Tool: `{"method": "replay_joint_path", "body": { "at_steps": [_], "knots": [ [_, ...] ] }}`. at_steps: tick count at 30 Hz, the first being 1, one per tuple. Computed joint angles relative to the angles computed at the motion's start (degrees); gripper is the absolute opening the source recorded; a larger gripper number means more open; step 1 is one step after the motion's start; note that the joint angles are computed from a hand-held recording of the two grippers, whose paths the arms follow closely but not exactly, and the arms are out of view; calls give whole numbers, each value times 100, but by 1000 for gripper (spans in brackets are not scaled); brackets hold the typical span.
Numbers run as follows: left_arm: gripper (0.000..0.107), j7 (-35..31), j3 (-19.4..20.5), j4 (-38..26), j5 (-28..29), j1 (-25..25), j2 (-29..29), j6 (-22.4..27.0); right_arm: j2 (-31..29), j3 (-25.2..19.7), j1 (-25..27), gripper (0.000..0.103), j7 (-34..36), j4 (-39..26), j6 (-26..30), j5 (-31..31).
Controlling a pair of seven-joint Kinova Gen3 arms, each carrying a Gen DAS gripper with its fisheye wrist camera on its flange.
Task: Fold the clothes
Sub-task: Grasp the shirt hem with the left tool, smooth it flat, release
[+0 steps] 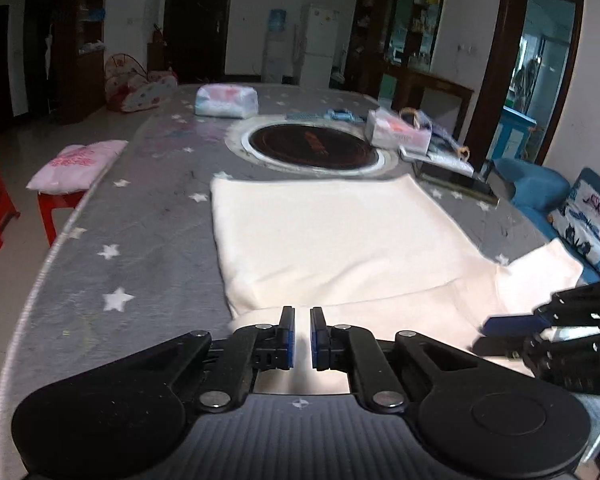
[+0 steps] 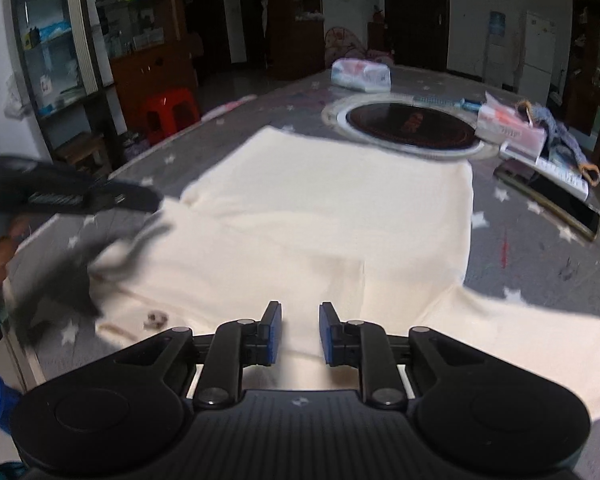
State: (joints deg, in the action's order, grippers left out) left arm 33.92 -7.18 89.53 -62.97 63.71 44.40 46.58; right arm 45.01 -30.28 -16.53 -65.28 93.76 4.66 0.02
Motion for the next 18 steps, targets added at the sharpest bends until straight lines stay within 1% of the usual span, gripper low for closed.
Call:
{"method": "replay_joint_path", "body": {
  "at_steps": [1, 2, 4, 6, 9, 11, 12, 13, 15, 17, 18],
  "knots": [
    [10, -124, 66, -80, 91, -99, 55, -7, -7, 69, -40, 19, -21, 38, -16, -12],
    [11, -211, 102, -137, 188, -168, 99, -24, -9, 42, -2, 19, -13, 96, -82, -5],
    [11, -243, 77, -141, 298, -200, 142, -114, -48, -17, 80, 19, -37, 184, -130, 5],
    [12, -190, -22, -90, 290, -134, 152, -203, -92, -128, 194, 19, -51, 265, -194, 27],
    [22, -151, -116, -41, 255, -69, 158, -313, -79, -229, 276, 19, -107, 318, -281, 72],
    [36, -254, -119, -74, 245, -60, 174, -342, -2, -161, 209, 19, -165, 248, -221, 86],
    [39, -336, -111, -110, 259, -62, 186, -335, 10, -188, 238, 19, -165, 297, -311, 107],
    [44, -453, -85, -184, 309, -61, 203, -273, 20, -227, 278, 19, -178, 344, -387, 135],
    [48, -682, -63, -339, 407, -49, 251, -127, -6, -418, 480, 19, -259, 458, -487, 166],
    [56, -841, -70, -475, 474, -13, 294, 8, -120, -437, 601, 19, -406, 659, -764, 198],
    [58, -917, -73, -542, 503, 5, 316, 75, -179, -416, 644, 19, -508, 752, -903, 229]
  ]
}}
